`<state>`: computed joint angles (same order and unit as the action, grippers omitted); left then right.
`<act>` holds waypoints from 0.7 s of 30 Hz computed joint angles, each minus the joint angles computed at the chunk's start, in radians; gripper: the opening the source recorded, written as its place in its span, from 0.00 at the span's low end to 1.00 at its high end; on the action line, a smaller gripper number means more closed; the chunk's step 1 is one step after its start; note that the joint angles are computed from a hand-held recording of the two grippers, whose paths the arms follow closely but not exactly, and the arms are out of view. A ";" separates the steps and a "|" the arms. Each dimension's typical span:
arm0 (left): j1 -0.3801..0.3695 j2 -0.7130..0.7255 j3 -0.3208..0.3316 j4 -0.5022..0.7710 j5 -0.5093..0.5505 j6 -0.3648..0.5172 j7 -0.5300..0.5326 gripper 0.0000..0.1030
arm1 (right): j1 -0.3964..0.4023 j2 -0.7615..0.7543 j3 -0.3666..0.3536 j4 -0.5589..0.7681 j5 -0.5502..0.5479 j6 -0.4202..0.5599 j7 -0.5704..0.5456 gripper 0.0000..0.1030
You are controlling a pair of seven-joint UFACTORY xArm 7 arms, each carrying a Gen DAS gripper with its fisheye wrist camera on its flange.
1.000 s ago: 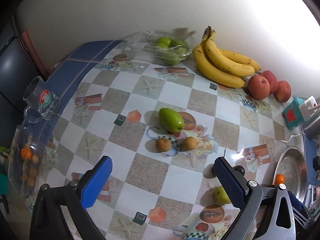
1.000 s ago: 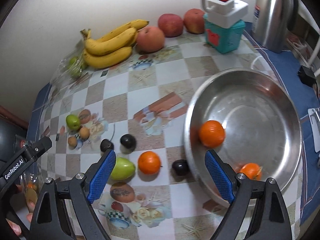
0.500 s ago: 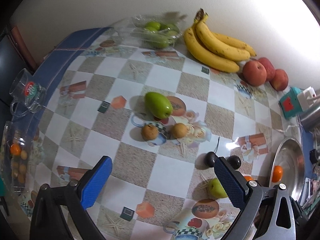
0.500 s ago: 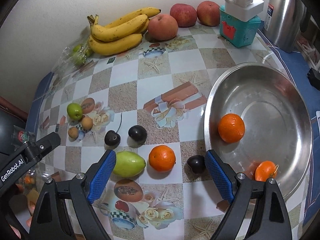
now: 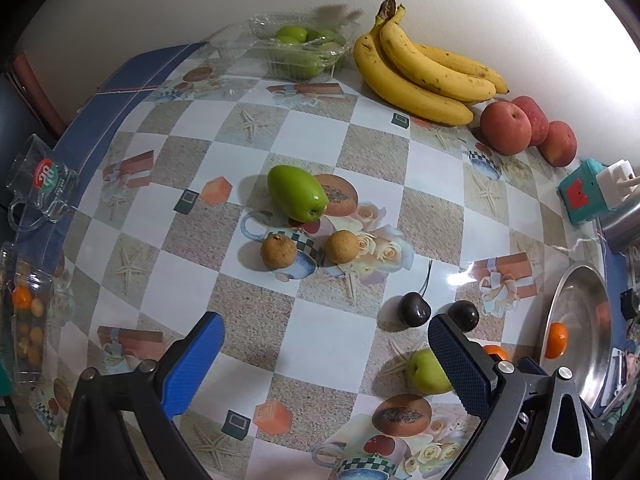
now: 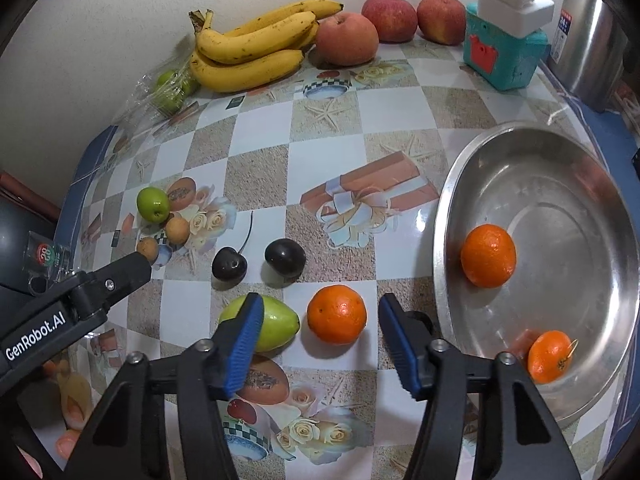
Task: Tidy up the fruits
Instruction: 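Grasp a mandarin with the right gripper while the left gripper approaches the green pear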
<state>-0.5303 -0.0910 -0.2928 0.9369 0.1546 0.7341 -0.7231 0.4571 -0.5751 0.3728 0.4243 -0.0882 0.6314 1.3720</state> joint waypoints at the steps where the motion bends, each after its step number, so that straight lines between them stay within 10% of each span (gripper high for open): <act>1: -0.002 0.004 -0.001 0.003 -0.004 0.001 0.002 1.00 | 0.002 0.001 -0.003 -0.004 0.004 -0.004 -0.001 0.52; 21: -0.038 0.075 0.003 0.030 -0.111 0.001 0.052 1.00 | 0.016 0.016 -0.035 -0.056 0.059 -0.077 -0.026 0.36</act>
<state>-0.5685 -0.0156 -0.2897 0.9670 0.0433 0.7352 -0.6706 0.4733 -0.5588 0.3378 0.3683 -0.0288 0.5539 1.3461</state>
